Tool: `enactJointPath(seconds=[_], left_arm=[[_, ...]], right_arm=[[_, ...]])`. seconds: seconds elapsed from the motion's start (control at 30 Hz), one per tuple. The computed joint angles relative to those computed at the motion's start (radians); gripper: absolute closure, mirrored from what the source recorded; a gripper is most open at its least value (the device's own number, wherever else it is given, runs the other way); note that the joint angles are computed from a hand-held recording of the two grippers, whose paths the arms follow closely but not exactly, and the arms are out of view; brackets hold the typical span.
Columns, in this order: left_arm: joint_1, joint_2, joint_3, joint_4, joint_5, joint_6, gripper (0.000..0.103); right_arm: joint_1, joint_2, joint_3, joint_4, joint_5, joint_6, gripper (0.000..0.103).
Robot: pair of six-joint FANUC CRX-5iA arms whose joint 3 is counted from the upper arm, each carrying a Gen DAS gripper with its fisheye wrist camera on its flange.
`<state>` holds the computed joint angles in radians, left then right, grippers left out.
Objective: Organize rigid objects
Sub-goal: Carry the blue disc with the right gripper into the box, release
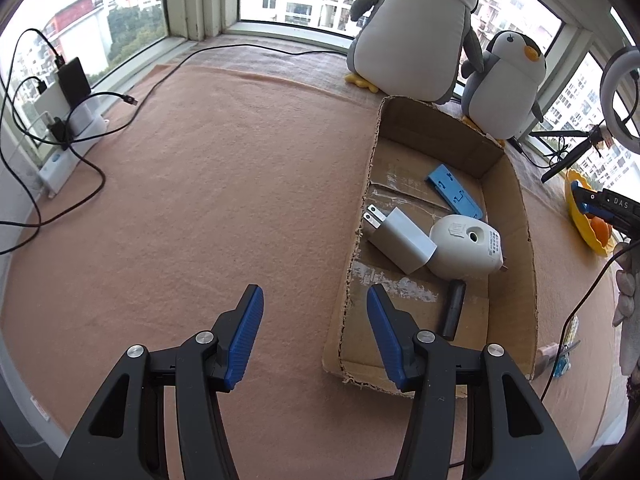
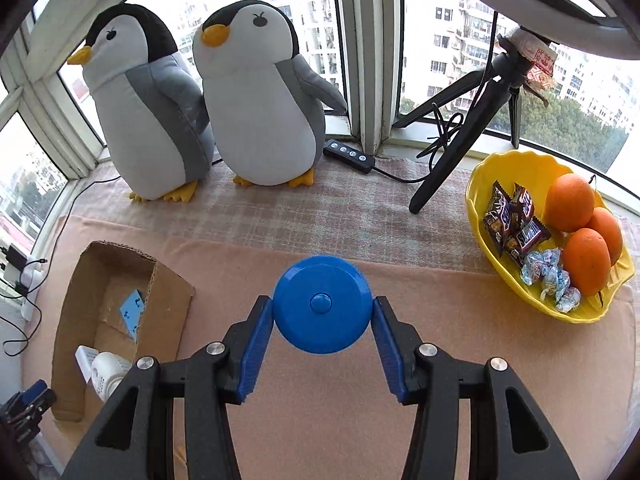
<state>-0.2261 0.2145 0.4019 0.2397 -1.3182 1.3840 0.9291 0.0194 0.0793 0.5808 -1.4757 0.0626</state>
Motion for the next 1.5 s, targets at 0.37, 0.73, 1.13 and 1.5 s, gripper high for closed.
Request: enactJointPath(seconds=[0.37,0.73,1.13,1.5], left_arm=[[-0.013,0.016,0.001,0.001,0.018,-0.028,0.050],[-0.031,0.032,0.009,-0.007,0.024,-0.054,0.062],[-0.038,0.043,0.002,0.006,0.034,-0.082,0.090],[-0.031,0.047,-0.010,0.024,0.040,-0.095,0.097]], right_arm=[[0.200,0.027,0.088,0.117,-0.024,-0.037,0.057],[0.272,0.143,0.208,0.094,0.003,0.024,0.057],[0.266,0.247,0.321,0.022,0.027,0.120,0.057],[0.246,0.297,0.372,-0.026,0.028,0.164,0.057]])
